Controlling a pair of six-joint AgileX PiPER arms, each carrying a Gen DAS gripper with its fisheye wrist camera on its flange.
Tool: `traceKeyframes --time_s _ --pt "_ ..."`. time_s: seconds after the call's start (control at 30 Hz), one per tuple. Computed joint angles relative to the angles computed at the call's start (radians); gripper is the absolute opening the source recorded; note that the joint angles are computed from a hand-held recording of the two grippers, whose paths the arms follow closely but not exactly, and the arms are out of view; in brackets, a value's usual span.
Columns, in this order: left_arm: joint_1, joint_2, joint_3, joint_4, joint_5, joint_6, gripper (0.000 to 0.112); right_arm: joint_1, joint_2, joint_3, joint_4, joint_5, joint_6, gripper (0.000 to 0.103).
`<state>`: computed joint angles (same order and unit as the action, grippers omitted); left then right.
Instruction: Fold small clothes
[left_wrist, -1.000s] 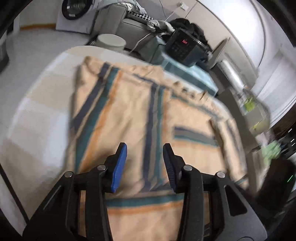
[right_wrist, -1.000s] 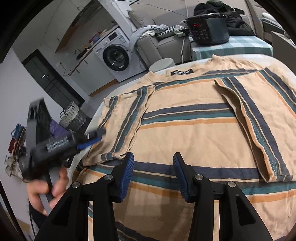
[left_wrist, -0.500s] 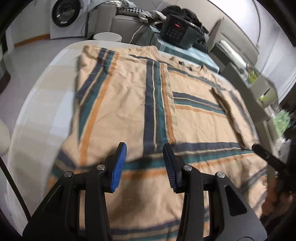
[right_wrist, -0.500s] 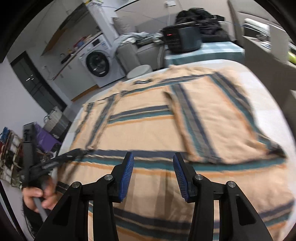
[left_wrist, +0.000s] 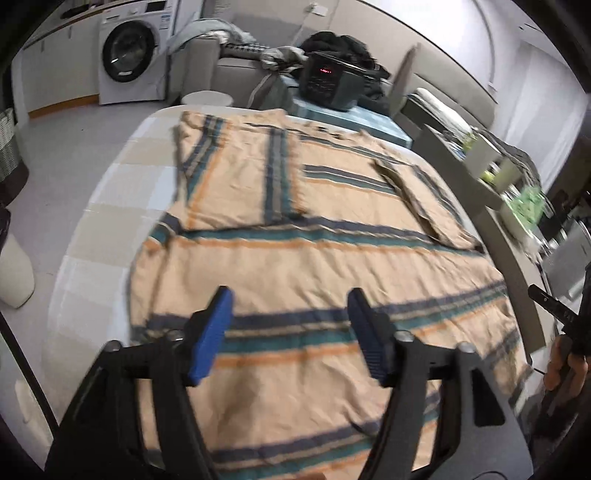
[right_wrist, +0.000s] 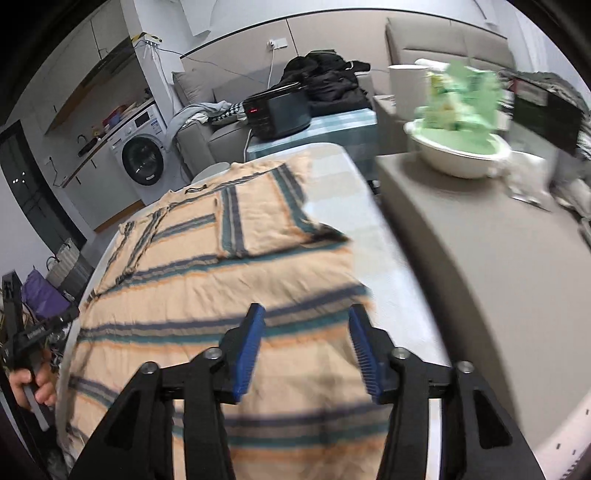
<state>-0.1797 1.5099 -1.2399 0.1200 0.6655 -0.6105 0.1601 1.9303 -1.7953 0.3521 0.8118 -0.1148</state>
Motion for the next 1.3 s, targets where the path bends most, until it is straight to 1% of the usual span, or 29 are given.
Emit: traceKeyframes --time_s 0.07,0.1,0.23,0.3,0.37,0.47,0.53,0.6,0.7,0.77,0.8,0.83,0.87,0.9,0.93,0.97,1.0,1.1,1.13,1.17,1.2,1.23,1.27,1.3 --pt "-0.047 -0.022 0.015 0.023 0.01 -0.034 0.083 -0.042 -0.087 0.141 0.056 -0.043 -0.093 0.059" --pt "-0.071 -0.03 0.019 0.046 0.02 -0.061 0.084 -0.055 -0.114 0.192 0.079 -0.058 -0.124 0.059" --pt "-0.152 -0.056 0.032 0.116 0.068 -0.149 0.086 -0.123 -0.176 0.347 0.207 -0.063 -0.26 0.059" --pt "-0.184 -0.06 0.032 0.134 0.082 -0.189 0.087 -0.147 -0.191 0.403 0.242 -0.041 -0.312 0.059" --pt "-0.226 -0.064 0.036 0.155 0.075 -0.221 0.087 -0.172 -0.212 0.45 0.27 -0.01 -0.362 0.059" --pt "-0.29 -0.063 0.032 0.187 0.062 -0.266 0.087 -0.201 -0.261 0.515 0.269 -0.001 -0.405 0.059" --pt "-0.328 -0.054 0.029 0.187 0.049 -0.277 0.087 -0.241 -0.312 0.583 0.313 0.014 -0.471 0.059" --pt "-0.37 -0.033 0.017 0.184 0.044 -0.287 0.088 -0.253 -0.332 0.615 0.326 0.021 -0.493 0.059" --pt "-0.413 -0.006 0.013 0.196 0.031 -0.319 0.088 -0.268 -0.352 0.662 0.35 0.012 -0.561 0.059" --pt "-0.421 0.005 0.014 0.195 0.038 -0.338 0.088 -0.276 -0.334 0.67 0.363 0.015 -0.578 0.058" --pt "-0.42 0.004 0.022 0.191 0.037 -0.343 0.088 -0.281 -0.334 0.674 0.382 0.01 -0.598 0.056" --pt "-0.417 0.004 0.027 0.188 0.04 -0.347 0.088 -0.283 -0.339 0.684 0.399 -0.003 -0.617 0.051" --pt "-0.412 0.003 0.031 0.188 0.05 -0.355 0.088 -0.285 -0.336 0.682 0.397 0.004 -0.613 0.039" --pt "-0.406 0.001 0.035 0.19 0.06 -0.36 0.088 -0.281 -0.339 0.684 0.388 -0.008 -0.605 0.03" --pt "-0.408 -0.004 0.041 0.2 0.069 -0.375 0.088 -0.279 -0.344 0.691 0.381 -0.02 -0.599 0.024" --pt "-0.402 -0.011 0.049 0.198 0.068 -0.371 0.088 -0.281 -0.357 0.708 0.374 -0.033 -0.597 0.013" --pt "-0.404 -0.019 0.057 0.205 0.071 -0.377 0.088 -0.284 -0.357 0.71 0.379 -0.035 -0.599 0.008" --pt "-0.405 -0.048 0.082 0.232 0.086 -0.402 0.088 -0.336 -0.382 0.742 0.447 0.014 -0.648 0.005" --pt "-0.407 -0.064 0.098 0.243 0.089 -0.417 0.088 -0.351 -0.391 0.746 0.458 0.043 -0.655 0.005" --pt "-0.406 -0.077 0.109 0.244 0.092 -0.422 0.088 -0.373 -0.398 0.749 0.472 0.091 -0.666 0.005" --pt "-0.402 -0.097 0.128 0.245 0.094 -0.427 0.088 -0.379 -0.4 0.75 0.474 0.112 -0.668 0.005" --pt "-0.398 -0.11 0.139 0.243 0.099 -0.425 0.088 -0.37 -0.402 0.748 0.448 0.119 -0.654 0.005" --pt "-0.393 -0.133 0.157 0.246 0.116 -0.427 0.088 -0.341 -0.416 0.751 0.382 0.086 -0.619 0.005" --pt "-0.392 -0.147 0.166 0.251 0.13 -0.43 0.088 -0.327 -0.419 0.748 0.352 0.07 -0.6 0.006"
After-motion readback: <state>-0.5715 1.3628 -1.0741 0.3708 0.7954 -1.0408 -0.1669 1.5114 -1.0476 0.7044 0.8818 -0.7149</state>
